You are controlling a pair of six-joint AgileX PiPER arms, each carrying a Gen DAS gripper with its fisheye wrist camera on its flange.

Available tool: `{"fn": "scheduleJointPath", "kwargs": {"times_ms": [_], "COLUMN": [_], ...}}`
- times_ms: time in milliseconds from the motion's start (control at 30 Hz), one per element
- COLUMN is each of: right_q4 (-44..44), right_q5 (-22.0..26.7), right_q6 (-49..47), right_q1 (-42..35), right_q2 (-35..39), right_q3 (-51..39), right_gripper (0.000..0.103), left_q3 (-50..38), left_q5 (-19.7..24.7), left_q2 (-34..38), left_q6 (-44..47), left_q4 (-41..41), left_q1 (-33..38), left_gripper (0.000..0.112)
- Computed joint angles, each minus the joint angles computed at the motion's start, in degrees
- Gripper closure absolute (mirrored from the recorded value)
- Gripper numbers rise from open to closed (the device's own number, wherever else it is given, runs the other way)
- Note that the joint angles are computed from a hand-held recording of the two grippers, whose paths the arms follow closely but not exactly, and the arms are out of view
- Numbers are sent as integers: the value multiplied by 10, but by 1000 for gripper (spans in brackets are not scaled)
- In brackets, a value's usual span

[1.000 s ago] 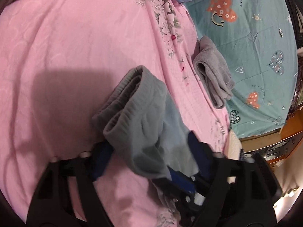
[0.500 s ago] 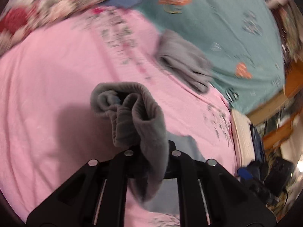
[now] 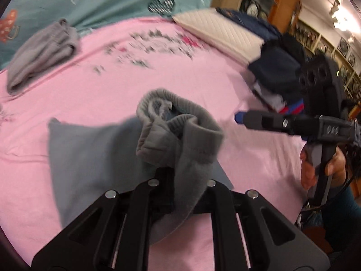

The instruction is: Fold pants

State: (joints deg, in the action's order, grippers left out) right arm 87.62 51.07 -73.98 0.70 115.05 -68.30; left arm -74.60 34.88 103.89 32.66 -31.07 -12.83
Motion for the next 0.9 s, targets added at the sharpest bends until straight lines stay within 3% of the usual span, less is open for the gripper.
{"fn": "scheduleJointPath", "kwargs": {"times_ms": [33, 100, 133, 167, 400, 500, 600, 667, 767, 800, 833, 867, 900], "right_q4": [-2, -8, -13, -12, 1, 16, -2, -39, -165, -169, -150, -129, -114], "right_q5": [0, -8, -1, 2, 49, 122, 142, 118, -7, -13, 4, 32, 49], "right_q6": [0, 1, -1, -1, 6, 1, 67, 124, 226, 228, 217, 210, 208], "right_q1": [0, 0, -11, -11, 2, 26, 64, 82, 89, 80, 66, 48, 31], "right_q2": [2, 3, 7, 11, 8, 15, 42, 59, 66, 66, 67, 62, 48], "right_q3": [0, 2, 1, -1, -20, -51, -108, -142, -141, -138, -127, -113, -95], "right_gripper": [42, 34, 33, 33, 33, 33, 23, 23, 23, 40, 43, 41, 30], "left_q3": [2, 15, 28, 43, 49, 53, 42, 26, 13, 12, 8, 5, 1], "left_q5": [2, 8, -3, -16, 44, 66, 91, 90, 97, 101, 108, 118, 124], "left_q2": [6, 6, -3, -14, -56, -58, -32, -4, 26, 23, 19, 13, 9], "left_q6": [4, 47, 54, 68, 102, 99, 86, 34, 5, 12, 15, 27, 33], "left_q4": [4, -35, -43, -59, -143, -168, -176, -121, -76, -81, -88, -105, -114], "left_q1": [-6, -5, -6, -4, 90, 152, 188, 181, 176, 181, 186, 199, 206], "left_gripper": [90, 52, 25, 22, 22, 22, 22, 22, 22, 22, 22, 22, 22]}}
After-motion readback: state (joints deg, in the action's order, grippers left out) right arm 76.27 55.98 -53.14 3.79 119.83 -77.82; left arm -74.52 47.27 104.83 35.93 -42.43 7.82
